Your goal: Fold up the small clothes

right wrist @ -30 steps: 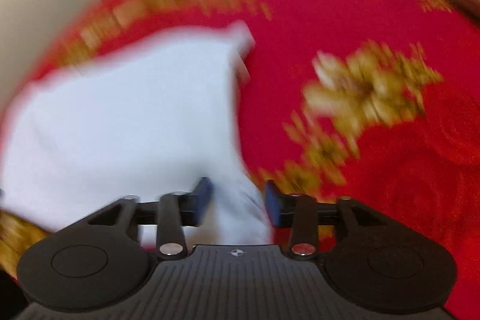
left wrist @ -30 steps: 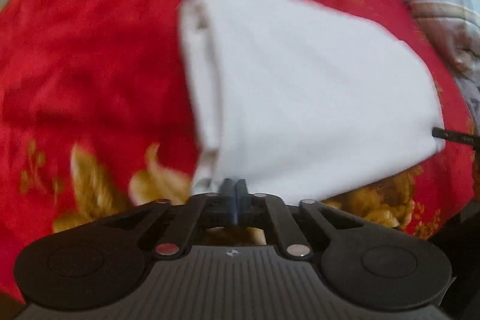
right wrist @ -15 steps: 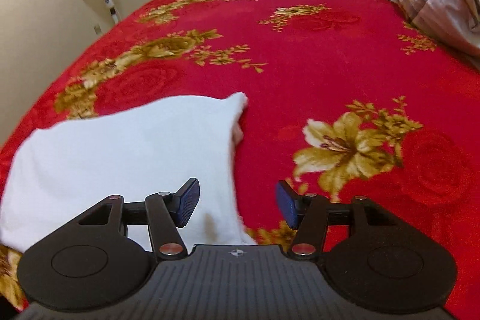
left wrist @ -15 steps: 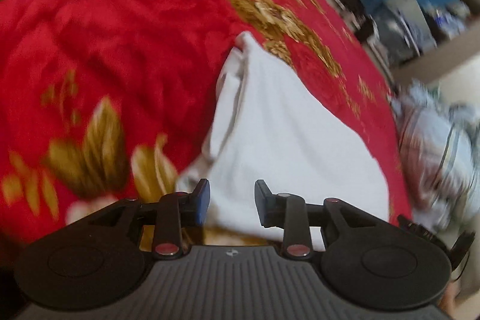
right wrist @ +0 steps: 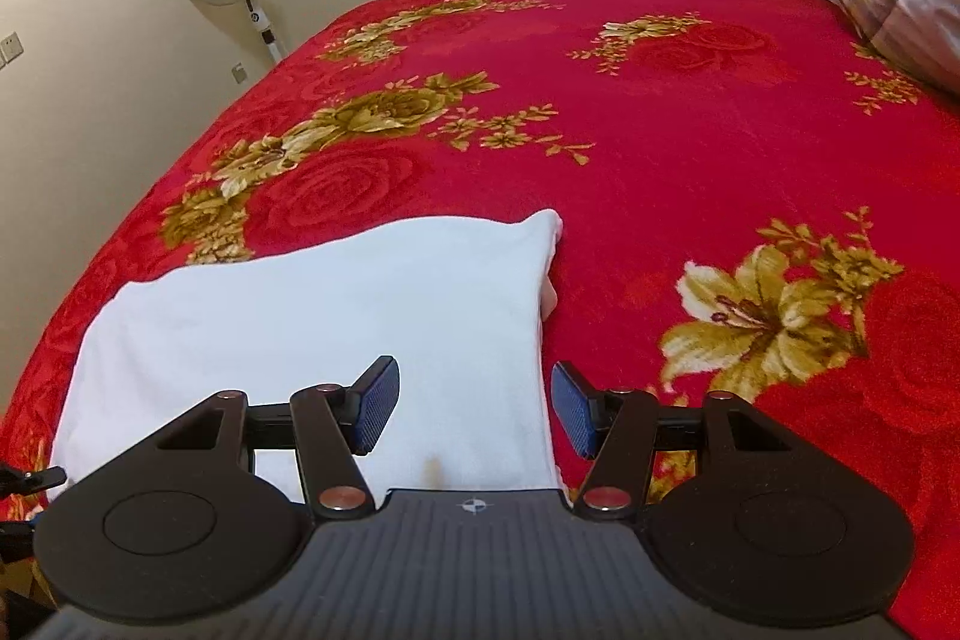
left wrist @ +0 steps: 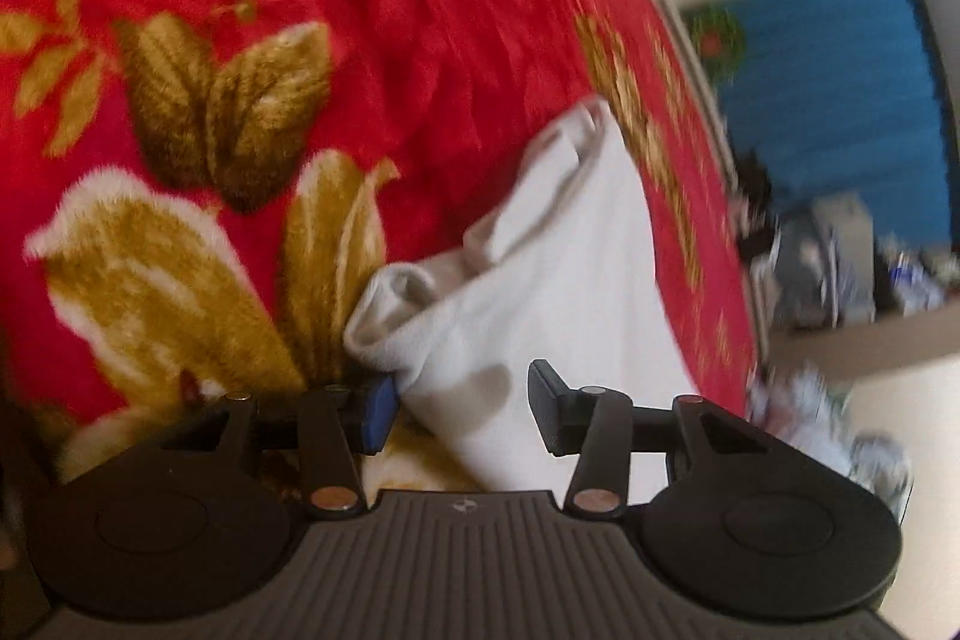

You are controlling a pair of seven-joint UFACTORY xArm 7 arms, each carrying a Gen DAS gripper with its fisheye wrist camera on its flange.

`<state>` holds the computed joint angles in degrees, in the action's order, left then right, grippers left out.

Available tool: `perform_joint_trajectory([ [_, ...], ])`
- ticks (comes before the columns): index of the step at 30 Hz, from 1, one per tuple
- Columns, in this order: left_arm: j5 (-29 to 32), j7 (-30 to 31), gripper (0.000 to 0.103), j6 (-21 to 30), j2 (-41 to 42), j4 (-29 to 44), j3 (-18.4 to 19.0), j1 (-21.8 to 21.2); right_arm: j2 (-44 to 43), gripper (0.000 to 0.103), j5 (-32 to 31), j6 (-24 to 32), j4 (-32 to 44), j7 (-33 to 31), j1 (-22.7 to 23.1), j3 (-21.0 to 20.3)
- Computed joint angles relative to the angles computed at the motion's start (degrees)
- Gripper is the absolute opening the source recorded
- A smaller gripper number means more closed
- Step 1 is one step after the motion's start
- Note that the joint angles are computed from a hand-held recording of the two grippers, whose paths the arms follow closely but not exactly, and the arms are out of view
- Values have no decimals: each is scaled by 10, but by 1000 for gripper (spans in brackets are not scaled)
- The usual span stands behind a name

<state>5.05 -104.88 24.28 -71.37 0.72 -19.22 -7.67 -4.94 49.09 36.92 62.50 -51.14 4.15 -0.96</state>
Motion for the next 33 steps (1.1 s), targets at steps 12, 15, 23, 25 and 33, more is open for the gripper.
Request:
perform_joint_trajectory([
  [12, 85, -132, 11, 30, 79, 76, -115, 64, 4, 58, -11, -6, 1, 8, -7, -2],
  [15, 113, -116, 11, 35, 64, 94, -111, 71, 2, 58, -9, -8, -1, 3, -10, -4],
  [23, 71, -129, 18, -49, 122, 56, -67, 73, 3, 58, -24, -18, -8, 12, -15, -7],
  [25, 81, -112, 13, -49, 135, 69, -72, 86, 2, 58, -26, -16, -7, 14, -16, -7],
  [33, 154, 22, 10, 39, 218, 223, -86, 127, 1, 58, -40, -32, -1, 25, -18, -7],
])
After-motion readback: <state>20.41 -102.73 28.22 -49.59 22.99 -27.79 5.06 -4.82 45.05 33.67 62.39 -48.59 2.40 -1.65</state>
